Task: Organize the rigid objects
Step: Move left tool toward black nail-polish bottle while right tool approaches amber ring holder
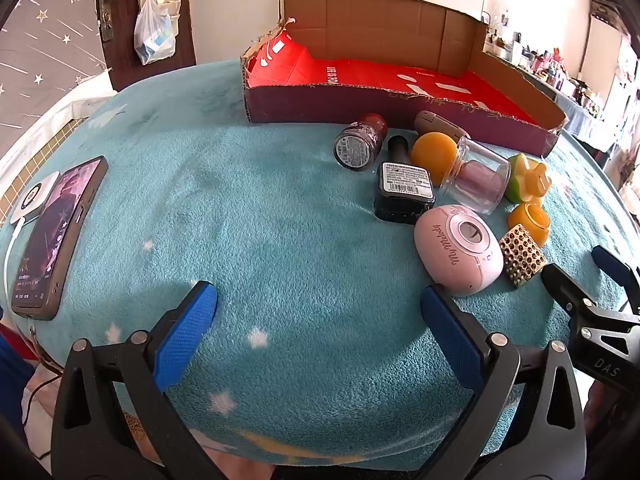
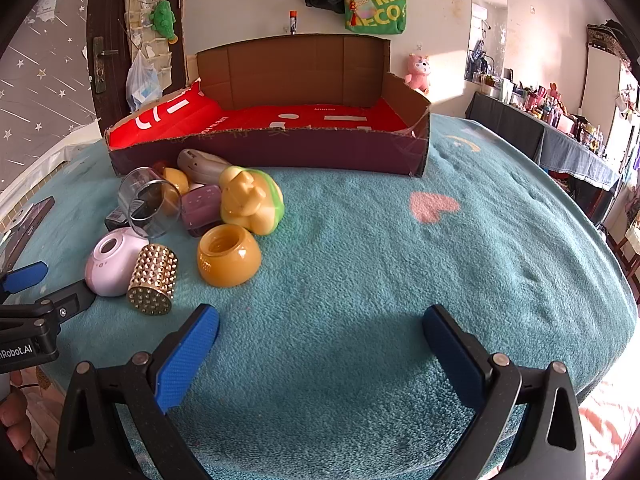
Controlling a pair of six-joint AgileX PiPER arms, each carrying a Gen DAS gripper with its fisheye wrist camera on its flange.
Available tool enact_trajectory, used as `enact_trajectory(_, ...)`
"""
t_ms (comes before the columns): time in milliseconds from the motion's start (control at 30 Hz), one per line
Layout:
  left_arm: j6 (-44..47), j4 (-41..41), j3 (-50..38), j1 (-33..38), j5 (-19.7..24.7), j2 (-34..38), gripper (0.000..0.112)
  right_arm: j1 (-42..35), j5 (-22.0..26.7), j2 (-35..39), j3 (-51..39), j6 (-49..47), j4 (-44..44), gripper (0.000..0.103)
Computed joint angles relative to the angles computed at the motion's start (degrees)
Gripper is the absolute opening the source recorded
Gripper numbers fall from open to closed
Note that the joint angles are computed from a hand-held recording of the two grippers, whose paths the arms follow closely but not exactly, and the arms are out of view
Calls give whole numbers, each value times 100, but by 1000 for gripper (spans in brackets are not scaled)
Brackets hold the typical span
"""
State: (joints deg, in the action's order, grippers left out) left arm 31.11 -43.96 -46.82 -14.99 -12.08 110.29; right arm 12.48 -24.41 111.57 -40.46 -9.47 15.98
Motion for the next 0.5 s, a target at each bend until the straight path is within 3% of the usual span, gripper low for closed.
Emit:
enact_trajectory(400,267,-93,-36,8,132,-63,103,-25,93,-64,-2,30,-93,103)
enact_trajectory(500,-224,554,-88,88,157,-15,103,-82,146,-73,-20,170,-308,103)
